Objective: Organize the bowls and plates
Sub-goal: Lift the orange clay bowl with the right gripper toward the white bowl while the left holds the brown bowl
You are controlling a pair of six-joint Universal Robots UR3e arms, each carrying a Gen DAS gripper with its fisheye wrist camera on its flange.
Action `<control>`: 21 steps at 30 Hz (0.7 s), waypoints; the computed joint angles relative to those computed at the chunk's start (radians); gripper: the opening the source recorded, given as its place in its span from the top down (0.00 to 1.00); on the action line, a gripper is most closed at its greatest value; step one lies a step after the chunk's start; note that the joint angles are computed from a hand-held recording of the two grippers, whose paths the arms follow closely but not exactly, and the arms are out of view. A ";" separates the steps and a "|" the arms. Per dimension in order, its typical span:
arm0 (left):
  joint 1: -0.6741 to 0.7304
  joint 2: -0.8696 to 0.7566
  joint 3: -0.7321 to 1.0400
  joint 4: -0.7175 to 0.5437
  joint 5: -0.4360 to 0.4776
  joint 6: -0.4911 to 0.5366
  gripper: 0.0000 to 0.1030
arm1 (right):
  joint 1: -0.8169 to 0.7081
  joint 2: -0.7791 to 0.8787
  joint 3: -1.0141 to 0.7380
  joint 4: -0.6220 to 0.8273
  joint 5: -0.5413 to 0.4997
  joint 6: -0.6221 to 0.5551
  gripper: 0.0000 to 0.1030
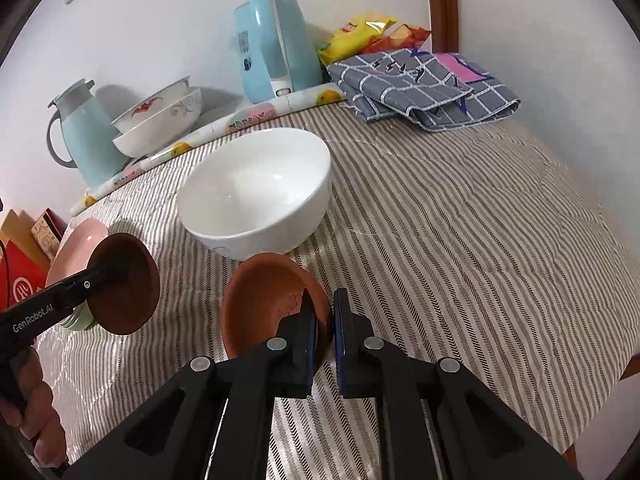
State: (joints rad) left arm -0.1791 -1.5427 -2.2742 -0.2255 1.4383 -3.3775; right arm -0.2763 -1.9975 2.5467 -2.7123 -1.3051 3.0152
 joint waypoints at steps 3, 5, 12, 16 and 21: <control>0.011 0.035 -0.012 -0.007 -0.003 -0.001 0.91 | -0.015 -0.063 -0.006 0.060 0.018 -0.005 0.92; 0.020 0.056 -0.020 -0.012 -0.007 -0.003 0.91 | -0.018 -0.091 -0.014 0.088 0.023 -0.008 0.92; 0.036 0.125 -0.041 -0.041 -0.001 -0.004 0.91 | -0.022 -0.133 -0.060 0.145 0.039 -0.011 0.92; 0.050 0.158 -0.045 -0.065 -0.011 0.002 0.91 | -0.009 -0.107 -0.090 0.145 0.031 0.014 0.92; 0.062 0.184 -0.027 -0.094 -0.007 0.010 0.91 | 0.005 -0.054 -0.144 0.132 0.032 0.027 0.92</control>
